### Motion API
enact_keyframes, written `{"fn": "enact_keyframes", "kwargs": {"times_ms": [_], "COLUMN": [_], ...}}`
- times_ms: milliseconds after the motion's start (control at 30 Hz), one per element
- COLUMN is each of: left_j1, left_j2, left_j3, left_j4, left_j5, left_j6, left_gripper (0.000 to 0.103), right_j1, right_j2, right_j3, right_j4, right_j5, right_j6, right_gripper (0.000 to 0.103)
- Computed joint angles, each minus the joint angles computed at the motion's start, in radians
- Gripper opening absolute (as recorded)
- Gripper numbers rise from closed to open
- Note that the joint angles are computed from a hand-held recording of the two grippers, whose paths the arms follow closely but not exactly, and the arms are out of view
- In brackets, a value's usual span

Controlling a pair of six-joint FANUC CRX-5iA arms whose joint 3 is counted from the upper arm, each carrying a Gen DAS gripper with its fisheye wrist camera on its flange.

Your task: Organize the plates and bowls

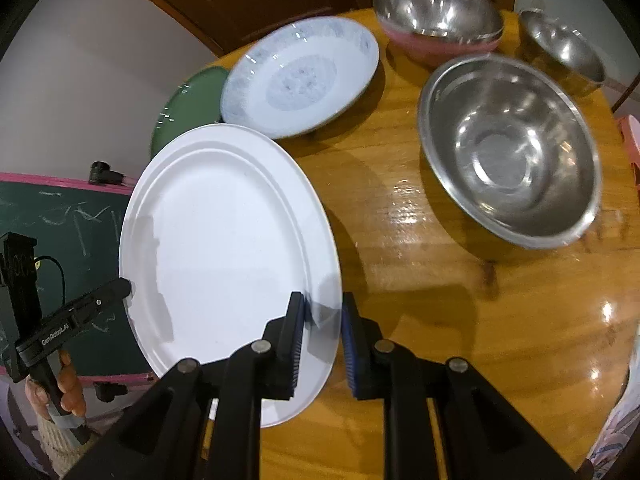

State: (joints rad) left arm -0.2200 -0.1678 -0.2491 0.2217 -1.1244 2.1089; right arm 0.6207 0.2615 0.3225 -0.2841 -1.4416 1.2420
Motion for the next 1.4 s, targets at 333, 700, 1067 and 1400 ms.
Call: {"fn": "enact_keyframes", "kwargs": {"times_ms": [333, 700, 1067, 1400], "left_j1": [-0.140, -0.259, -0.279, -0.273], "left_j2": [-0.046, -0.099, -0.123, -0.091], "left_j3": [0.033, -0.110, -0.224, -0.212], "left_j4": [-0.063, -0.075, -0.046, -0.059], "left_j5": [-0.059, -0.004, 0.071, 0.070], "left_j6": [0.104, 0.240, 0.272, 0.261], "left_gripper": [0.014, 0.015, 0.015, 0.015], "right_j1": [0.025, 0.076, 0.099, 0.103], "right_j2": [-0.183, -0.318, -0.339, -0.331], "right_j3": [-0.146, -0.386, -0.477, -0.495], "right_j4": [0.035, 0.016, 0.010, 0.017], "right_j5": [-0.009, 0.028, 0.069, 0.088], "right_j6": [0.013, -0.030, -0.039, -0.037], "right_gripper": [0.018, 0.018, 0.018, 0.019]}}
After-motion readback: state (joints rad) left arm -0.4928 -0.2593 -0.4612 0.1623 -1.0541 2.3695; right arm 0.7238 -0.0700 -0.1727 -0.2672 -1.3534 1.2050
